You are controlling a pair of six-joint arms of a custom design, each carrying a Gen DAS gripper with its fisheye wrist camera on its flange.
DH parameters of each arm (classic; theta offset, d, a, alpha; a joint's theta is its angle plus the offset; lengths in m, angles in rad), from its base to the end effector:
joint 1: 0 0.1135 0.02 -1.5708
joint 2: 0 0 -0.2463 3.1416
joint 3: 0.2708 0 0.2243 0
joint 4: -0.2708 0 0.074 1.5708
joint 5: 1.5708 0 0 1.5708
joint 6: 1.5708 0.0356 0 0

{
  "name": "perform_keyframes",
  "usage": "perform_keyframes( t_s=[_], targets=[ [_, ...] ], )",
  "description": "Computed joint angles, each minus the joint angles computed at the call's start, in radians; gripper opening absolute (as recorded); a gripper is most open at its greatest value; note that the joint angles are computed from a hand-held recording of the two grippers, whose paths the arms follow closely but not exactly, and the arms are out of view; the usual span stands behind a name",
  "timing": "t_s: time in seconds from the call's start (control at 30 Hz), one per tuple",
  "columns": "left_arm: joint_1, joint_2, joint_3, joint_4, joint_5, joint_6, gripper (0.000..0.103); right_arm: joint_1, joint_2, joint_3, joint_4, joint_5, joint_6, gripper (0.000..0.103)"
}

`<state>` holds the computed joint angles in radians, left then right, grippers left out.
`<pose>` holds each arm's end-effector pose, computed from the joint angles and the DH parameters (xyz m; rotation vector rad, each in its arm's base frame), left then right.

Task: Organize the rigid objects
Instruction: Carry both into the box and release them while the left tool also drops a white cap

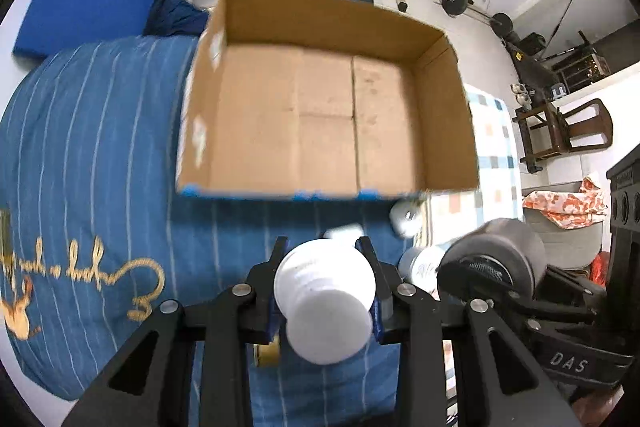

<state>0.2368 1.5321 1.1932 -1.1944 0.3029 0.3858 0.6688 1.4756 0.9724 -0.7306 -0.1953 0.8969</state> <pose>0.2341 0.0456 0.2364 0.2307 2.9760 -0.4165 0.1925 0.1610 0.2042 0.2905 2.9732 0.5658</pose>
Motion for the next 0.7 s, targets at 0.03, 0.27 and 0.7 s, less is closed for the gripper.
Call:
perform_keyframes(
  t_s=[0.03, 0.27, 0.7],
  targets=[
    [-0.044, 0.047, 0.044, 0.014, -0.007, -0.042, 0.030, -0.050, 0.027, 0.031, -0.016, -0.001, -0.049, 0.065],
    [-0.202, 0.443, 0.397, 0.018, -0.027, -0.200, 0.030, -0.287, 0.353, 0.269, -0.022, 0.047, -0.327, 0.065],
    [-0.313, 1.341, 1.458, -0.375, -0.121, -0.290, 0.030, -0.422, 1.002, 0.881, -0.124, 0.073, -0.497, 0.065]
  ],
)
